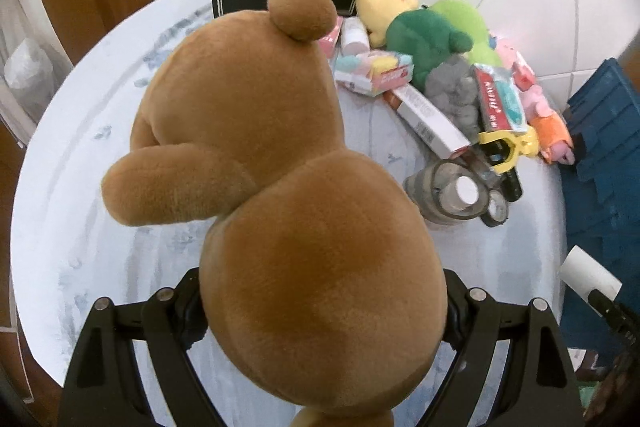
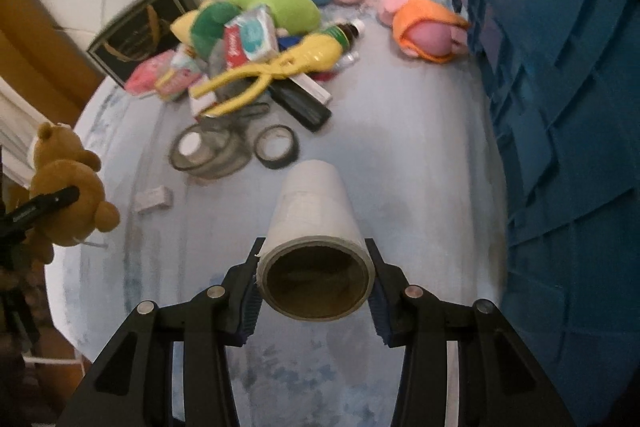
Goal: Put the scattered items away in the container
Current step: 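Lift teddy bear and paper roll and carry both over the blue crate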
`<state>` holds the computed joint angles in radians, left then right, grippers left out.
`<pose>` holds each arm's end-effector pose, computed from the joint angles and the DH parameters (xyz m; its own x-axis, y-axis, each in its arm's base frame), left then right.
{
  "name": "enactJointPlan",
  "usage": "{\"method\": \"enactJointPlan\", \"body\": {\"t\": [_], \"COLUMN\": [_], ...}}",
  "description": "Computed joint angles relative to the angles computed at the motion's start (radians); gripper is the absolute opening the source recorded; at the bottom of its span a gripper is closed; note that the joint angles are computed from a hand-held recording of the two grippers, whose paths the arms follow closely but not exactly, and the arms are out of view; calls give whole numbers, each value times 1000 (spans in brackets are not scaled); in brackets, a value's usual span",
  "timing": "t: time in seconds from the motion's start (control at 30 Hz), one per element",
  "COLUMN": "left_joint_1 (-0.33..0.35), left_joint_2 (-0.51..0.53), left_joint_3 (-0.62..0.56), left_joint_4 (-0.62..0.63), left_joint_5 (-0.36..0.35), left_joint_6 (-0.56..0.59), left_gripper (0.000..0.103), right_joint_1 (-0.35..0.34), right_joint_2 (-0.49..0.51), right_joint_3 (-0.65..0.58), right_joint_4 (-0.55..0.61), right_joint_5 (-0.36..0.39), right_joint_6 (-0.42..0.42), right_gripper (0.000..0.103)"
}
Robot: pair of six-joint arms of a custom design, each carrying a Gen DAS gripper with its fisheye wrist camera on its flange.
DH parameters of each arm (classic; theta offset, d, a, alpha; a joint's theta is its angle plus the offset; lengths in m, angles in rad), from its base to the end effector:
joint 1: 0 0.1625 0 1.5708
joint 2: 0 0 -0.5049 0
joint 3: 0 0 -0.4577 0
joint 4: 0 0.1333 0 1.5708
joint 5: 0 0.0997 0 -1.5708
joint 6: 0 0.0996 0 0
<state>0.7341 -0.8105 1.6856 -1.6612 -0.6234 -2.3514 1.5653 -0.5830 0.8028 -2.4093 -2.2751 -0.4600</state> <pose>-0.3545 -0.6084 0.0654 -0.3978 -0.9123 -0.0978 -0.3449 0.2474 -0.9054 0.0633 -0.9938 0.3367 -0.6830 -0.0214 0.7301 -0.3334 0.8985 -0.2855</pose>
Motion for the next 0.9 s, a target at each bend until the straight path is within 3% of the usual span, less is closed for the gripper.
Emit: {"method": "enactJointPlan", "body": {"t": [0.37, 0.9], "left_joint_1": [-57, -104], "left_joint_2": [32, 142], "left_joint_3": [-121, -401], "left_joint_4": [180, 586], "left_joint_5": [30, 58], "left_joint_6": [-61, -204], "left_gripper": [87, 87], "right_joint_1": [50, 89], "right_joint_2": [-81, -209], "right_joint_3": [91, 201], "right_joint_4": [-92, -158], "right_joint_5": [61, 145], "right_joint_6": [-55, -138], "right_gripper": [44, 44]}}
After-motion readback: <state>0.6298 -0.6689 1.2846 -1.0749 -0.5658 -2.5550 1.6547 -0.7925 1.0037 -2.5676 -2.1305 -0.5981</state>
